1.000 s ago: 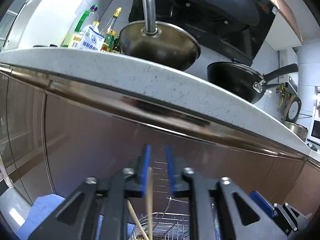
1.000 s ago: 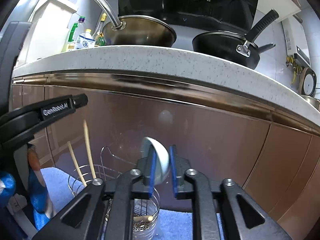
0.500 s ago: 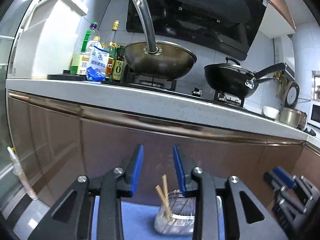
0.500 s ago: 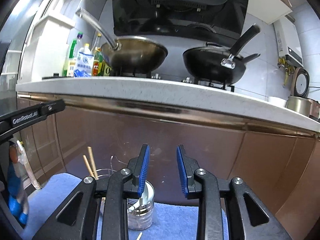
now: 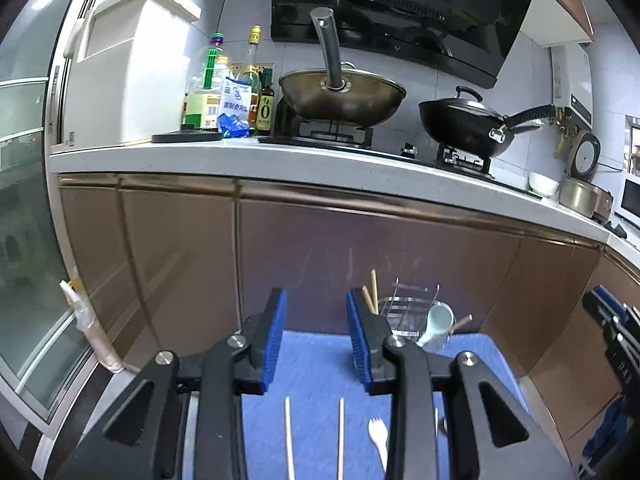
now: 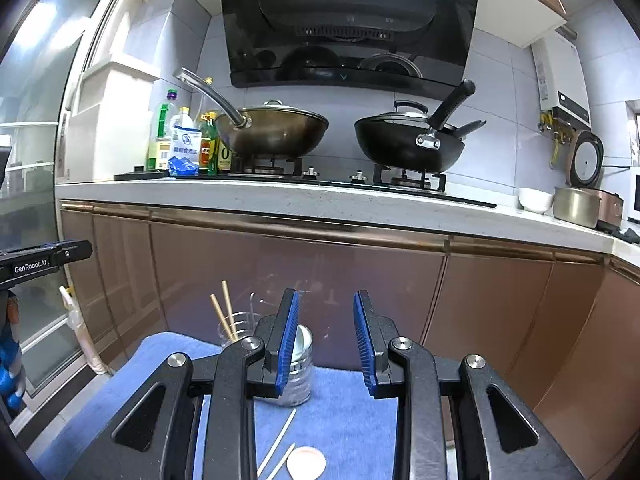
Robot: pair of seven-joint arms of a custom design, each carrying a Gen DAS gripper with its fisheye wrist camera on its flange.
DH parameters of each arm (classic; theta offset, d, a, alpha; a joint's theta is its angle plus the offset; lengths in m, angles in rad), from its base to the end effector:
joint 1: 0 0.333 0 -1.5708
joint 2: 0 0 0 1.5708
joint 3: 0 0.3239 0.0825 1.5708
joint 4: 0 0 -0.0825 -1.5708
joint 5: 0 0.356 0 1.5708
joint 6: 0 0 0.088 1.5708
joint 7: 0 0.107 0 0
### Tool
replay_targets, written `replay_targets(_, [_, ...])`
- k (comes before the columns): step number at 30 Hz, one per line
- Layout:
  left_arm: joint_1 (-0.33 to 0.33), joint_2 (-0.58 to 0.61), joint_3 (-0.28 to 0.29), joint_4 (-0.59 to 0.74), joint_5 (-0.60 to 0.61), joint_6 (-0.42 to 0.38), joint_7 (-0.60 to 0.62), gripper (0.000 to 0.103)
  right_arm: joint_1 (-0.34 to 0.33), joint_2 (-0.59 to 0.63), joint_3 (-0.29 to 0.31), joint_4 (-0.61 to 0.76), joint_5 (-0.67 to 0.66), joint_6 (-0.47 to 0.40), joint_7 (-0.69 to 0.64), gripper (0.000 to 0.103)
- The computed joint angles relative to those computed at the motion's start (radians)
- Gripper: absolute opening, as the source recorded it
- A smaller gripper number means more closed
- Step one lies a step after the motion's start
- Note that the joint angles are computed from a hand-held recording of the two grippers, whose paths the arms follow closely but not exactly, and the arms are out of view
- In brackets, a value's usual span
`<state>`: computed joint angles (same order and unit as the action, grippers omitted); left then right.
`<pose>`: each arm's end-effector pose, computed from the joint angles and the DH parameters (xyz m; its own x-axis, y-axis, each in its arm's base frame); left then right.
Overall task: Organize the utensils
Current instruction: 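Raise both open tools back over the towel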
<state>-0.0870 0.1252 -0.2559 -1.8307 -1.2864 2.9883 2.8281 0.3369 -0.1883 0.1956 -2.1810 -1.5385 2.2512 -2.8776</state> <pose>0.5907 -0.1300 0.5605 -0.4454 -0.8879 0.1151 -0.4094 0.0876 -0.9082 0.4446 0.2364 0.5388 -0.3890 -0.9181 0.0760 -0.2633 0.0317 -0.9642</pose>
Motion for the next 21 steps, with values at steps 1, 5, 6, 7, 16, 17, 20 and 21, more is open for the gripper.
replay_targets(1, [0.004, -0.015, 0.006, -0.018, 0.018, -0.013, -0.017, 0.03, 0.004, -0.011, 0.003, -0.01, 0.006, -0.001, 0.002, 0.028])
replay_targets(5, [0.009, -0.067, 0.04, -0.088, 0.089, -0.071, -0.084, 0.03, 0.014, -0.063, 0.019, -0.055, 0.046, 0.005, 0.007, 0.028])
replay_targets(6, [0.008, -0.076, 0.047, -0.104, 0.105, -0.076, -0.096, 0.03, 0.015, -0.074, 0.023, -0.067, 0.055, 0.008, 0.01, 0.028])
replay_targets(7, [0.005, -0.08, 0.051, -0.112, 0.114, -0.076, -0.102, 0.03, 0.013, -0.081, 0.025, -0.073, 0.061, 0.012, 0.011, 0.028])
replay_targets(16, [0.003, -0.07, 0.079, -0.15, 0.242, -0.131, -0.23, 0.03, -0.003, -0.14, 0.044, -0.147, 0.119, 0.029, 0.008, 0.028])
replay_targets(17, [0.005, -0.06, 0.079, -0.149, 0.272, -0.141, -0.254, 0.03, -0.007, -0.143, 0.044, -0.154, 0.123, 0.034, 0.011, 0.028])
replay_targets(20, [0.011, -0.027, 0.072, -0.143, 0.36, -0.167, -0.321, 0.03, -0.021, -0.146, 0.032, -0.18, 0.132, 0.069, 0.022, 0.028])
replay_targets(21, [0.013, -0.014, 0.069, -0.139, 0.389, -0.173, -0.343, 0.03, -0.025, -0.144, 0.03, -0.187, 0.136, 0.078, 0.025, 0.028])
